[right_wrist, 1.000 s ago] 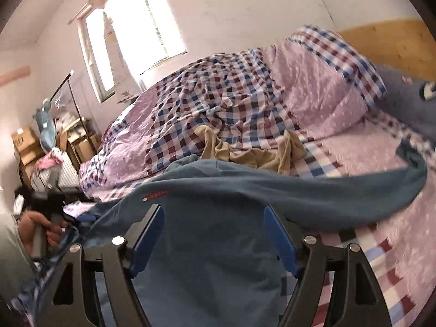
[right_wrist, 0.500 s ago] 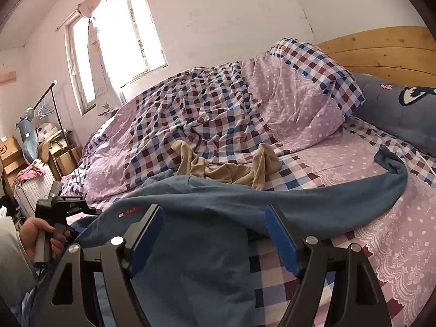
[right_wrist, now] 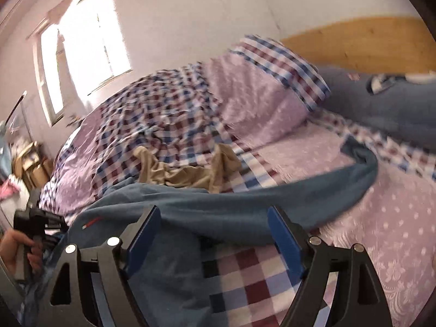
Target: Fold clothes
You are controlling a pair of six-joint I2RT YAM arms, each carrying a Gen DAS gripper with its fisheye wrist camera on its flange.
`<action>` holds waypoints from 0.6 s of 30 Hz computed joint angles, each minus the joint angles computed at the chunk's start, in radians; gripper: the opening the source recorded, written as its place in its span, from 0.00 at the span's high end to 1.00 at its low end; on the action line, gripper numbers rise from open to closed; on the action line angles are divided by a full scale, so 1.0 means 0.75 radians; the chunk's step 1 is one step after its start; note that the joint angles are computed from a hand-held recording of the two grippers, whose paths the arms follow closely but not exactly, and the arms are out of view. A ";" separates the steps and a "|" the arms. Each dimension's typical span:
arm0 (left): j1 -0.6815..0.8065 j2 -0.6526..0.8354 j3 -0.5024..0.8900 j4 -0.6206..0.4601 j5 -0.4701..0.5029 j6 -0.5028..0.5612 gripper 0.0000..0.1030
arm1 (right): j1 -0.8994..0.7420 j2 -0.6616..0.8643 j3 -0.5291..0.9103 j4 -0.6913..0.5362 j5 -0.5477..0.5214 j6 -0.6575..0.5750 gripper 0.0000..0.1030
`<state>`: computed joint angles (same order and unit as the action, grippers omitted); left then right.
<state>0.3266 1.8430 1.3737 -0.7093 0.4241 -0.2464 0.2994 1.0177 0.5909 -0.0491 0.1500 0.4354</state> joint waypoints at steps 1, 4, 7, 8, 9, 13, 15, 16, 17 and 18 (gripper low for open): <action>0.001 0.011 0.006 0.009 0.002 -0.015 0.82 | -0.005 0.008 -0.001 -0.002 -0.006 0.003 0.18; 0.018 0.017 0.027 0.053 0.014 -0.060 0.99 | -0.013 0.026 0.015 -0.005 -0.030 -0.032 0.18; 0.040 0.006 0.049 0.143 0.010 -0.115 0.99 | 0.012 0.020 0.016 -0.002 -0.027 -0.070 0.18; 0.044 0.012 0.080 0.165 0.000 -0.139 0.99 | 0.020 0.017 0.014 -0.002 -0.023 -0.080 0.18; 0.048 0.023 0.120 0.183 -0.014 -0.163 0.99 | 0.026 0.014 0.013 -0.002 -0.021 -0.088 0.18; 0.043 0.131 0.342 0.071 -0.077 -0.174 1.00 | 0.013 0.020 0.017 -0.007 -0.050 -0.096 0.18; 0.037 0.193 0.423 -0.062 -0.041 -0.118 0.99 | -0.011 0.031 0.019 -0.008 -0.083 -0.088 0.18; 0.034 0.203 0.430 -0.110 -0.019 -0.070 0.99 | -0.019 0.034 0.018 -0.010 -0.097 -0.087 0.18; 0.030 0.200 0.418 -0.149 0.003 -0.011 0.97 | -0.026 0.036 0.018 -0.011 -0.110 -0.088 0.18; 0.027 0.184 0.387 -0.183 0.026 0.046 0.95 | -0.031 0.033 0.017 -0.015 -0.118 -0.092 0.18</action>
<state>0.3470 1.9811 1.6643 -0.8463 0.4432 -0.2122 0.2759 1.0423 0.6036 -0.0602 0.0613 0.3666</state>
